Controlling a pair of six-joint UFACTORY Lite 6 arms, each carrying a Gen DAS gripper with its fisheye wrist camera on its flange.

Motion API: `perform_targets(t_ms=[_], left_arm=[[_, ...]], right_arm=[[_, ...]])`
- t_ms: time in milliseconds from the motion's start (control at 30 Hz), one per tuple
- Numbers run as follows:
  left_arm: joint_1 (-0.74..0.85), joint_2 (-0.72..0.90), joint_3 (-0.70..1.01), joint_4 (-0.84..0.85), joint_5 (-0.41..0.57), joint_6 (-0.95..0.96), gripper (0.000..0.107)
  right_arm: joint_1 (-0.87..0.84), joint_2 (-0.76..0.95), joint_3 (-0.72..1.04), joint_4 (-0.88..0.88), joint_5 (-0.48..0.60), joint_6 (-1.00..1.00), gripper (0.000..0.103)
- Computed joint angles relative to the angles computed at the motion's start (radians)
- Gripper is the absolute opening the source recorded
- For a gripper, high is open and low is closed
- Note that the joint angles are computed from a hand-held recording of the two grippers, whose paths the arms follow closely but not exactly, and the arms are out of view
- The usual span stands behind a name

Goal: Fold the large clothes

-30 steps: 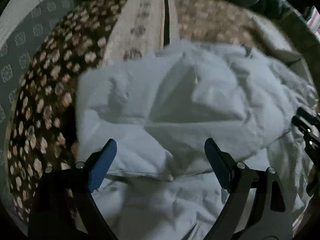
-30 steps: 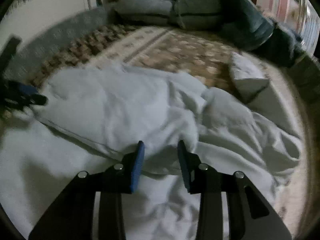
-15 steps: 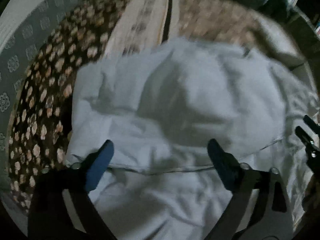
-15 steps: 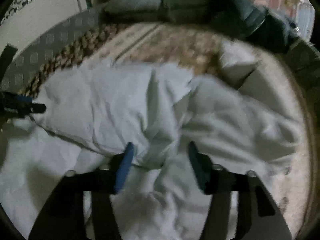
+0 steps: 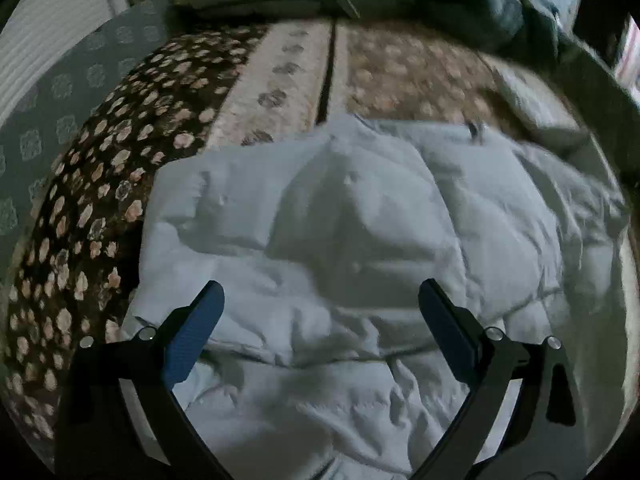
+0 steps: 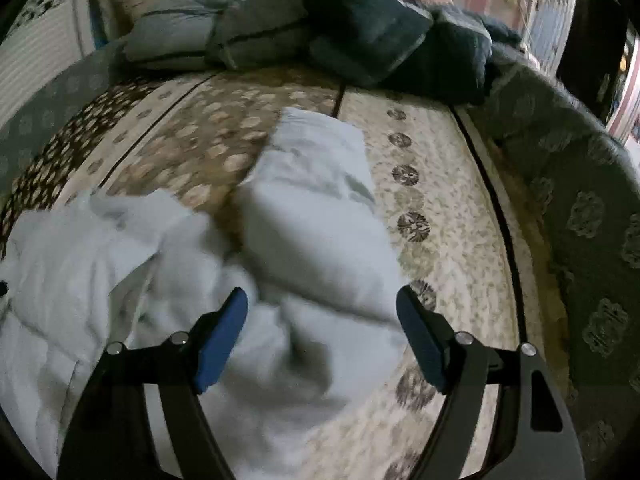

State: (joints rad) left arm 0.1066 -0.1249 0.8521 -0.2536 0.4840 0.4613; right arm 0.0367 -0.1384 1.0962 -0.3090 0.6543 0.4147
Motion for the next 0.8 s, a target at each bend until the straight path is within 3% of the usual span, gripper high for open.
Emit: perform_targets(t_ms=[167,300,367,467,567,700,800], left_arm=[[0.028,0.152,0.097,0.006,-0.049,-0.05,0.097],[0.07,0.263,0.212,-0.03,0.021,-0.051,0.097],[0.07,0.325,0.309,-0.062,0.095,-0.04,0.097],[-0.031,0.385,0.427,0.138,0.104,-0.244,0.097],[-0.109,0.46,0.542,0.212,0.141,-0.331,0.098],[-0.177,0.49,0.576,0.344,0.128,-0.428,0.098],[-0.192,0.476,0.556,0.394,0.111,-0.447,0.098]], right_arm=[[-0.147,0.118,0.072,0.151,-0.087,-0.22,0.077],[-0.255,0.176,0.085,0.317,-0.111,-0.452,0.077],[-0.315,0.237,0.122,0.431,-0.085,-0.602,0.085],[-0.413,0.338,0.201,0.665,-0.08,-0.818,0.086],[-0.436,0.505,0.358,0.752,-0.013,-0.856,0.086],[-0.366,0.712,0.546,0.673,0.049,-0.823,0.088],[-0.392,0.83,0.645,0.78,0.103,-0.841,0.088]])
